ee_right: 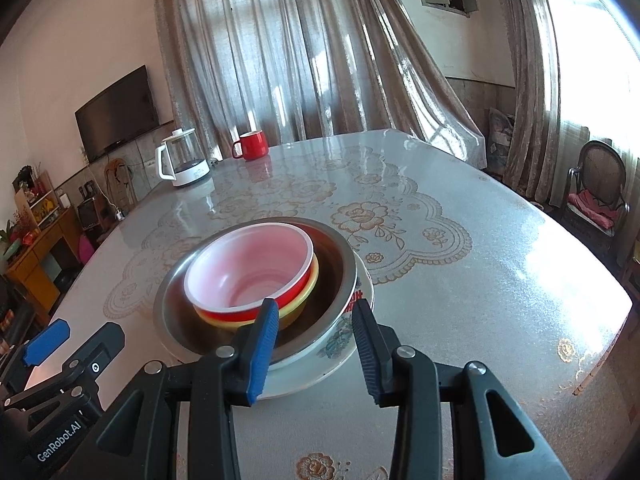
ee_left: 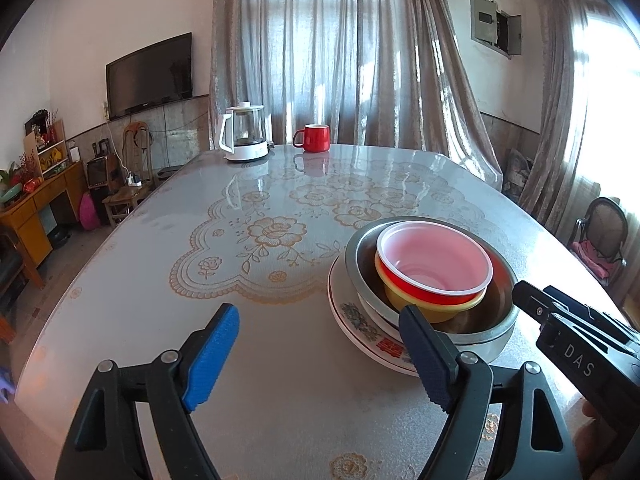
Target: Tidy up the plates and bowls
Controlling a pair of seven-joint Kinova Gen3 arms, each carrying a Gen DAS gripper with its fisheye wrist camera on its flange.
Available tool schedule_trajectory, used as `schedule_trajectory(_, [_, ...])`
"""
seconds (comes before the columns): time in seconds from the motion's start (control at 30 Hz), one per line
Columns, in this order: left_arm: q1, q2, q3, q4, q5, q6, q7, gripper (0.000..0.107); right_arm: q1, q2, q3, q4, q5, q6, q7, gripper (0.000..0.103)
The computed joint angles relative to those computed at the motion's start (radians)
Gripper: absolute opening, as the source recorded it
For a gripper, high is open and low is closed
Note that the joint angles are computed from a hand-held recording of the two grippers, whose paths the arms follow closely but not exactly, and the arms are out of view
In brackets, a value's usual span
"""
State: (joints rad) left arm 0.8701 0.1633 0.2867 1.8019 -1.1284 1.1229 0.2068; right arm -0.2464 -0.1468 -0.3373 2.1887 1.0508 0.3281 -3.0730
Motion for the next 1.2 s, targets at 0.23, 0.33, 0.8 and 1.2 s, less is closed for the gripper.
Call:
schedule_trajectory(0.23, [0.000, -0.001, -0.001, 0.000, 0.004, -0.002, -0.001, 0.084, -0.005, 0.003, 0.003, -0.003, -0.015, -0.001, 0.019, 0.038])
schedule_trajectory(0.33, [-0.001, 0.000, -0.001, 0.000, 0.003, -0.002, 0.000, 0.084, -0.006, 0.005, 0.005, -0.005, -0.026, 0.000, 0.030, 0.038])
schedule_trajectory(0.8, [-0.002, -0.002, 0.001, -0.001, 0.009, 0.004, -0.005, 0.084, -0.005, 0.006, 0.005, -0.004, -0.023, -0.002, 0.026, 0.038])
schedule_trajectory(1.2, [-0.007, -0.005, 0.001, 0.003, 0.007, 0.006, -0.002, 0.084, -0.002, 0.006, 0.004, -0.003, -0.021, -0.002, 0.024, 0.038])
